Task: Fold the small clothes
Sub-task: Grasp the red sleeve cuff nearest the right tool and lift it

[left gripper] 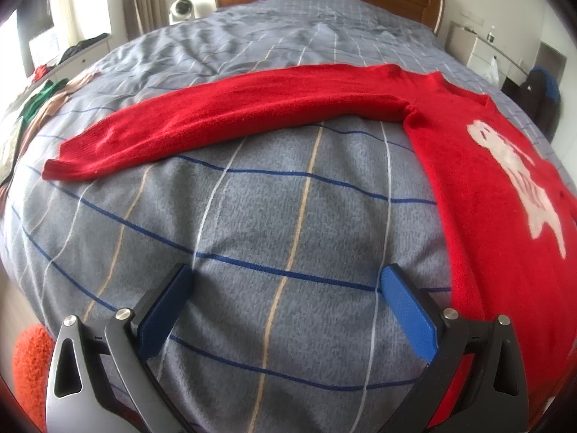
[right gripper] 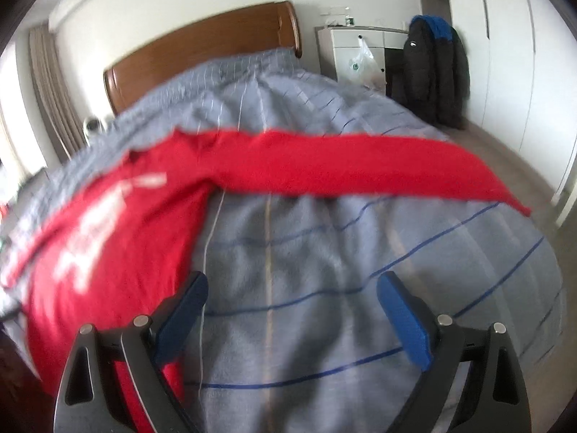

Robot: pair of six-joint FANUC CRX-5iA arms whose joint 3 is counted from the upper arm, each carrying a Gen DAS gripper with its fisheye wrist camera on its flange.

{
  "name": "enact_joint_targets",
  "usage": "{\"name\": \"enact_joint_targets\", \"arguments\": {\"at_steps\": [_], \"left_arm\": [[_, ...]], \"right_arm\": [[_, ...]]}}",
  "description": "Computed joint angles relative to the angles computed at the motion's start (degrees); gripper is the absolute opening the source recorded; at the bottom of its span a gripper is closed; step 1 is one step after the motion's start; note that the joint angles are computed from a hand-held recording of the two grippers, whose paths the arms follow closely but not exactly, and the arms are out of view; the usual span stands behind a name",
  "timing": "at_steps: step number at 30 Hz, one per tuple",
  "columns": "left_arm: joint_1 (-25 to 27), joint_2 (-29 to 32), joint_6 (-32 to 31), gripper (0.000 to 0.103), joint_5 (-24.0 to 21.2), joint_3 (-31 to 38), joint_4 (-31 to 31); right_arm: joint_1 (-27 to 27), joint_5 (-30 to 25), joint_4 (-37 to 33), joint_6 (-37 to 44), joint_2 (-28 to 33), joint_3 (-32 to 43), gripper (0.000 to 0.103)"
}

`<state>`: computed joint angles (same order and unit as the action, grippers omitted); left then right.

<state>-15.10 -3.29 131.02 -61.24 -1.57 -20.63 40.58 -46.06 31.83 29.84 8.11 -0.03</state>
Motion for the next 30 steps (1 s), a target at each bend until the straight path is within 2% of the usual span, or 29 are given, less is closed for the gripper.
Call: {"name": "enact_joint_targets", "arguments": {"at_steps": [2, 4, 8, 9, 11, 12, 14, 17, 19, 22, 24, 25, 26, 27, 28, 30], "left_arm": [[0.14, -0.08, -0.17, 0.103, -0.05, -0.02, -0.01], [0.12, -0.13, 0.01, 0.103, -0.09, -0.05, -0.16], [-0.42, 0.38, 0.76, 0.103, -0.58, 0.54, -0.99], [-0.52, 0.45, 0.86, 0.103, -0.7, 0.64, -1.16], [-0.67, 0.67, 0.97, 0.103, -0.83, 0.87, -1.28], [-0.67, 0.67, 0.97, 0.103, -0.83, 0.87, -1.28], [-0.68, 0.67, 0.99, 0.103, -0.79, 0.87, -1.26], [-0.71, 0.68, 1.05, 0.103, -0.8, 0.89, -1.33], [-0.69, 0.69, 1.03, 0.103, -0.83, 0.9, -1.27], [-0.69, 0.68, 1.01, 0.103, -0.81, 0.87, -1.24], [-0.62, 0.73, 0.94, 0.103, -0.73, 0.9, -1.07], [-0.58, 0.72, 0.87, 0.103, -0.68, 0.89, -0.95], [-0.58, 0.72, 0.87, 0.103, -0.64, 0.9, -0.89], [-0.49, 0.64, 0.8, 0.103, -0.5, 0.78, -0.73], [-0.38, 0.53, 0.72, 0.103, -0.36, 0.65, -0.62], [-0.36, 0.48, 0.75, 0.103, -0.33, 0.59, -0.65]], "right_arm": [[-2.24, -0.16, 0.45, -1.75, -1.54, -0.77, 0.094], [-5.2, 1.9, -1.35, -4.53, -3.59, -2.2, 0.094], [-13.47, 12.32, -10.91, -13.8, -8.01, -6.23, 0.091], [-14.87, 14.44, -12.11, -15.87, -8.54, -7.16, 0.088], [-18.12, 18.56, -18.71, -17.73, -8.66, -7.72, 0.083], [-19.92, 20.36, -25.21, -16.14, -8.24, -7.1, 0.079], [-22.03, 21.36, -33.07, -13.28, -7.09, -5.6, 0.074], [-23.22, 21.82, -31.88, -16.37, -5.26, -4.84, 0.065], [-23.56, 21.56, -30.82, -17.31, -3.71, -3.63, 0.063], [-24.34, 19.08, -32.21, -14.76, -1.41, -0.33, 0.054], [-24.95, 15.84, -33.29, -12.55, 0.26, 2.37, 0.03], [-25.19, 14.54, -33.01, -12.33, 1.04, 3.46, 0.024], [-25.04, 14.0, -32.01, -12.83, 1.0, 3.45, 0.012], [-24.5, 13.38, -28.82, -14.93, 1.08, 3.56, 0.005], [-23.51, 13.21, -24.89, -16.8, 0.94, 3.75, 0.005], [-21.96, 13.66, -23.02, -13.77, 2.07, 7.28, 0.005]]}}
